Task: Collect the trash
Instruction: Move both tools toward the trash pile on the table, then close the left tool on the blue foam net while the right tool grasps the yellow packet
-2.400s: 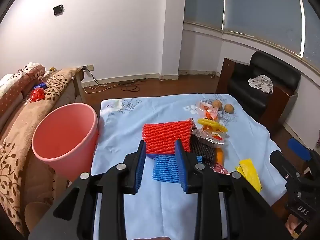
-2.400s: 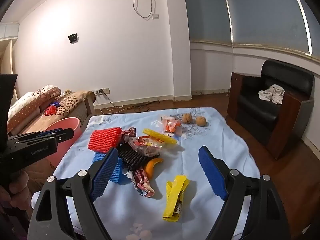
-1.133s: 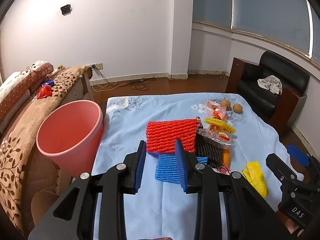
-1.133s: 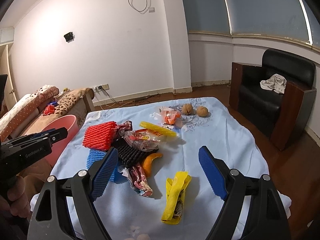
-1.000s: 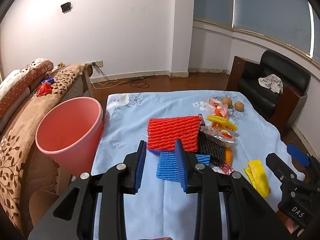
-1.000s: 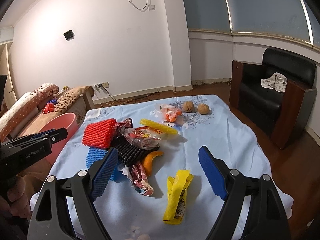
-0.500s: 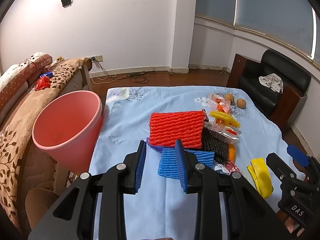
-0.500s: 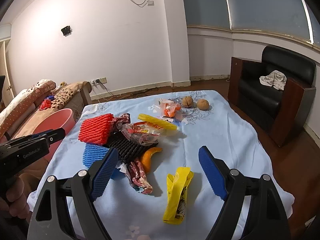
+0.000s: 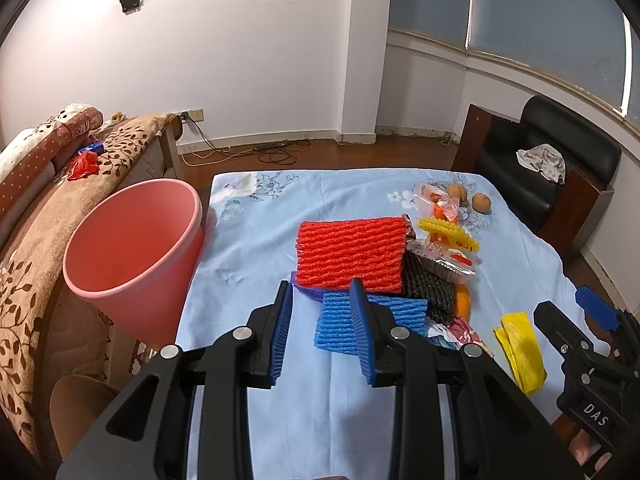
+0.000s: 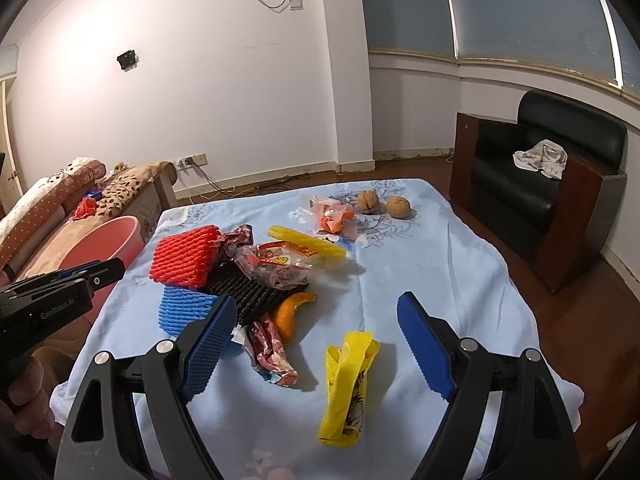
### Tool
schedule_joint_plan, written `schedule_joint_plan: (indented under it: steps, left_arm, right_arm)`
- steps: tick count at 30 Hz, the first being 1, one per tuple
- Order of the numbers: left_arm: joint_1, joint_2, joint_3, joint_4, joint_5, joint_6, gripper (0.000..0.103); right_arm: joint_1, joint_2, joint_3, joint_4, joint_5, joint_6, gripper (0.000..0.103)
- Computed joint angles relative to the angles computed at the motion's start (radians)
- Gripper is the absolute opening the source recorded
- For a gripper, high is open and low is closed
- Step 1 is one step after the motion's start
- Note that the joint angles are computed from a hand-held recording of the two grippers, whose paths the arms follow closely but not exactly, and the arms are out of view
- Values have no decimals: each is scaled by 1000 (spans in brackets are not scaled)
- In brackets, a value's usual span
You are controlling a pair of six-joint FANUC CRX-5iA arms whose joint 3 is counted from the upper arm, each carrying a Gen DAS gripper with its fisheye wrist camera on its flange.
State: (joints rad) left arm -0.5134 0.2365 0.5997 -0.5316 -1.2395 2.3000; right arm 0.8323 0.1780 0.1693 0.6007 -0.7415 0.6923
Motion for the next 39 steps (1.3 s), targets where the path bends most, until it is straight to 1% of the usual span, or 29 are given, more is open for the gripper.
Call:
schedule_joint_plan:
  steps: [12,19,21,23,27,29,33,37,39]
  left_arm:
    - [2,2,-8,27,18,-32,30]
    - [33,-14,-51,112,76,-76,30]
    - [49,-22,-72,154,103,-97,30]
    - [75,-37,-106,220,143,-139,30]
    - [97,-54,-152,289,196,-208,30]
    - [103,-58,-171,324,214,-252,30]
    - [106,-48,-180,345,206,-286,30]
    - [119,-36,-181,355,194,-279,30]
    - [133,-38,-195,367,199,-274,30]
  right_arm:
    - [-3,14,24,-21,-48,8,81]
    - [-7,28,53,-55,-83,45,81]
    - [-12,29,62,-70,-93,65,81]
    - [-19,27,71,-95,-103,94,81]
    - [-44,19,95,-186,-136,176,81]
    - [-58,21,118,-249,-162,220,75]
    - [-81,32,159,-364,-214,299,72]
    - [-93,56,201,-450,-252,353,65]
    - [-101,69,225,-493,-268,383,64]
